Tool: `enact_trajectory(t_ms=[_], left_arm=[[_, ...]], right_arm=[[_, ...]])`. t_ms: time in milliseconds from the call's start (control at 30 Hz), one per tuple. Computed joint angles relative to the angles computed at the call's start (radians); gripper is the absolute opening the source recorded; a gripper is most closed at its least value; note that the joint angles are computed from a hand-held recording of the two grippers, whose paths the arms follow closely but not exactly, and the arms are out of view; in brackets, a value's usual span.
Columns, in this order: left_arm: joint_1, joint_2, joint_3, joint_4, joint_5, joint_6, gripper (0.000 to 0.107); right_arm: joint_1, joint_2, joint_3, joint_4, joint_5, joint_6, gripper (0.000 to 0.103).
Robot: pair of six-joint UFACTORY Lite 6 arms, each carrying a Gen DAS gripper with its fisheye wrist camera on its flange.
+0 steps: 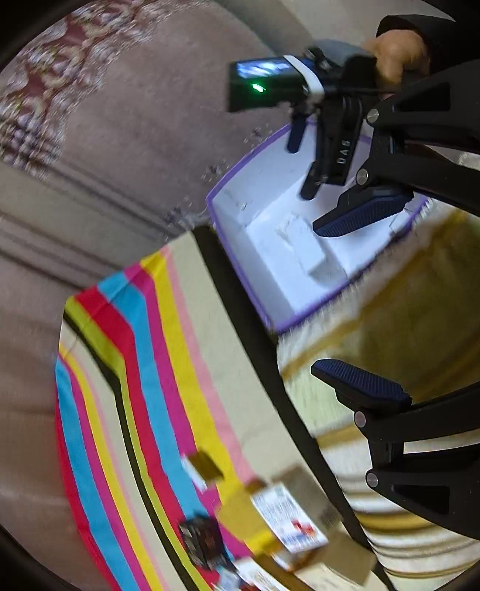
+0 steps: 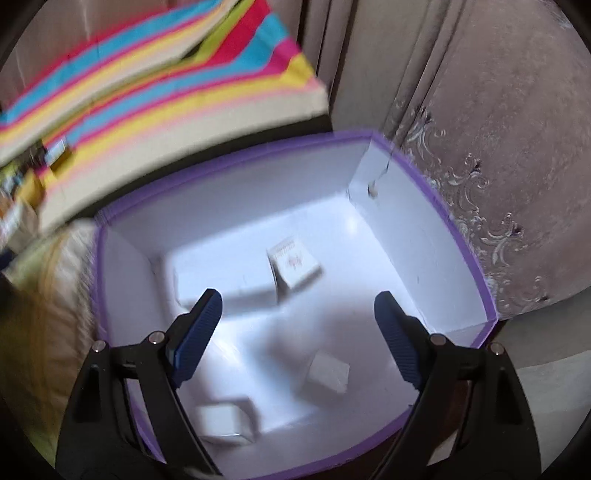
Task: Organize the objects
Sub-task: 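Carry both boxes into the purple-rimmed box and open both tools, then return left tool to the cloth and grasp the DING ZHI DENTAL box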
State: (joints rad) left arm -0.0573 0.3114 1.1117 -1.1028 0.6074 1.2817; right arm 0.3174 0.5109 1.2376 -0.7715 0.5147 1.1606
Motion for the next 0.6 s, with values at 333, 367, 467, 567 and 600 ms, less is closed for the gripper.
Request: enact_trajectory(t_ms=[333,367,467,567,600], left_arm=[[0.333,-0.054,-0.059,-0.038,0.043,0.041,0.07],[0.356,-0.059,-0.062,-0.05,0.039,0.047,0.07],[0.427,-0.039,-0.039,-0.089,0.023,0.056,0.07],[0.476,0.028,0.033,-0.063,0.029,0.007,0.071],[0.483,0.045,0.051,-0.058,0.033,-0.002,0.071]], right_arm=[[-0.008,0.206,0.168,0.105,-0.017,-0.101,0.087],[0.0,0.199,0.17,0.102,-0.038,-0.085,0.087],[0.026,0.17,0.174,0.054,-0.069,-0.009,0.087],[0.056,0.147,0.2,0.023,-0.067,0.027,0.088],[0.068,0.145,0.214,0.021,-0.056,0.028,0.09]])
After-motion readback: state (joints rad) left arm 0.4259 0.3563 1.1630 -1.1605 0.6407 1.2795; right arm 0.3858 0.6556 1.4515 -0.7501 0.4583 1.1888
